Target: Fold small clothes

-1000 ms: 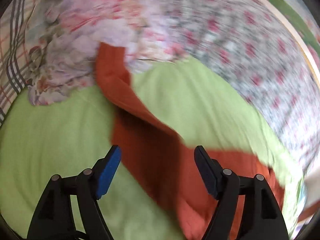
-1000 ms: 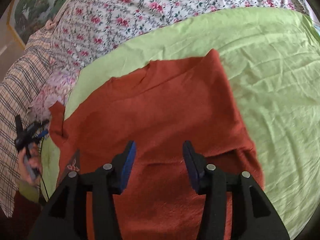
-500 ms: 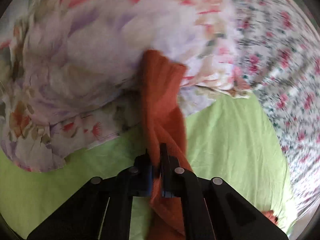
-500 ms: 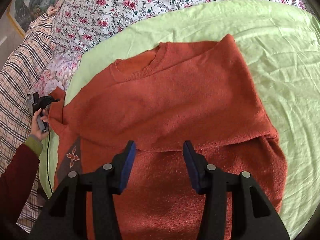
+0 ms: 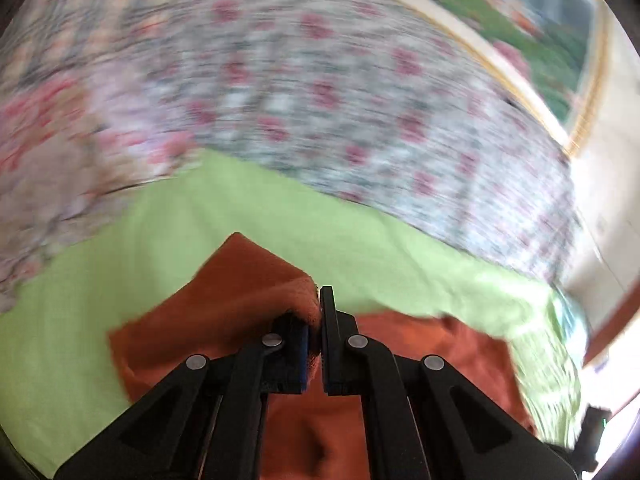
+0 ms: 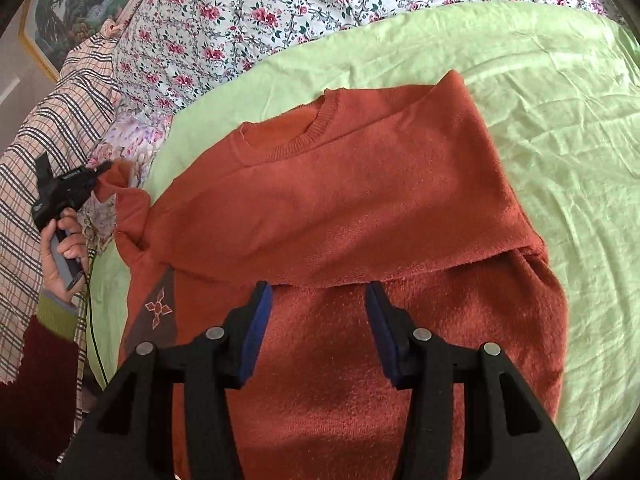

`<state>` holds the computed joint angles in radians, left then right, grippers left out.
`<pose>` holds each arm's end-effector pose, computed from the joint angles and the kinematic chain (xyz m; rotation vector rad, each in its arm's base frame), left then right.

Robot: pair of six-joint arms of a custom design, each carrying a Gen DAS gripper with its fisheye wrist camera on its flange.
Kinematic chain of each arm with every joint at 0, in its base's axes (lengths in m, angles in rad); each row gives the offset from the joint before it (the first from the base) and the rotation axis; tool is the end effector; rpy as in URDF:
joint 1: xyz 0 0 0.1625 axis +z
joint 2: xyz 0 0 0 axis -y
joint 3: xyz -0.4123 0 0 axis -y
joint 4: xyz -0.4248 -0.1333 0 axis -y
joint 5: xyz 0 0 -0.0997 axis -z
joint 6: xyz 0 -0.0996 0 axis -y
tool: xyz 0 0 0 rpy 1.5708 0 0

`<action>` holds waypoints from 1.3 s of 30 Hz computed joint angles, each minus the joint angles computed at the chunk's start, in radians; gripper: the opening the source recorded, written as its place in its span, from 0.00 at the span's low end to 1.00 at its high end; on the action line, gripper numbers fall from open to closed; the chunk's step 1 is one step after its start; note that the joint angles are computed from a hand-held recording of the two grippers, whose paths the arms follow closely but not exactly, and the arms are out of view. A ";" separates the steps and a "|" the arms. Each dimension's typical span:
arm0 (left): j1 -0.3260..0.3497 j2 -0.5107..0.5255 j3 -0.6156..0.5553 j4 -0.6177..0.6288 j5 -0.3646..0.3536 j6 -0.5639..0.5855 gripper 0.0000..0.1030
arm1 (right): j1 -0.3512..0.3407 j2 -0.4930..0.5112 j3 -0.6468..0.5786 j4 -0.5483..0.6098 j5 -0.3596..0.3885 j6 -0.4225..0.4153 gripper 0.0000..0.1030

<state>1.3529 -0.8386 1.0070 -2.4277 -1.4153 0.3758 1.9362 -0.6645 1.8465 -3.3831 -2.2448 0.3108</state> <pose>-0.0351 -0.8464 0.3853 0.7376 2.6765 -0.9748 0.2851 -0.5462 0.0196 -0.2180 -2.5157 1.0632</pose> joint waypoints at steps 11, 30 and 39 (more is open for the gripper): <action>-0.128 -0.093 0.392 -0.013 -0.067 0.133 0.02 | 0.004 -0.036 0.079 -0.083 -0.025 0.031 0.49; -0.105 -0.189 0.631 -0.043 0.074 0.116 0.53 | -0.003 -0.019 0.025 -0.086 -0.047 -0.030 0.50; -0.010 -0.317 0.679 -0.232 0.322 0.048 0.53 | 0.004 0.108 -0.222 0.090 -0.067 -0.277 0.62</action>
<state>1.3431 -1.1553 1.6859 -2.6595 -1.0933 0.4240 1.9398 -0.5565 1.6248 -3.2933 -2.3118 0.0339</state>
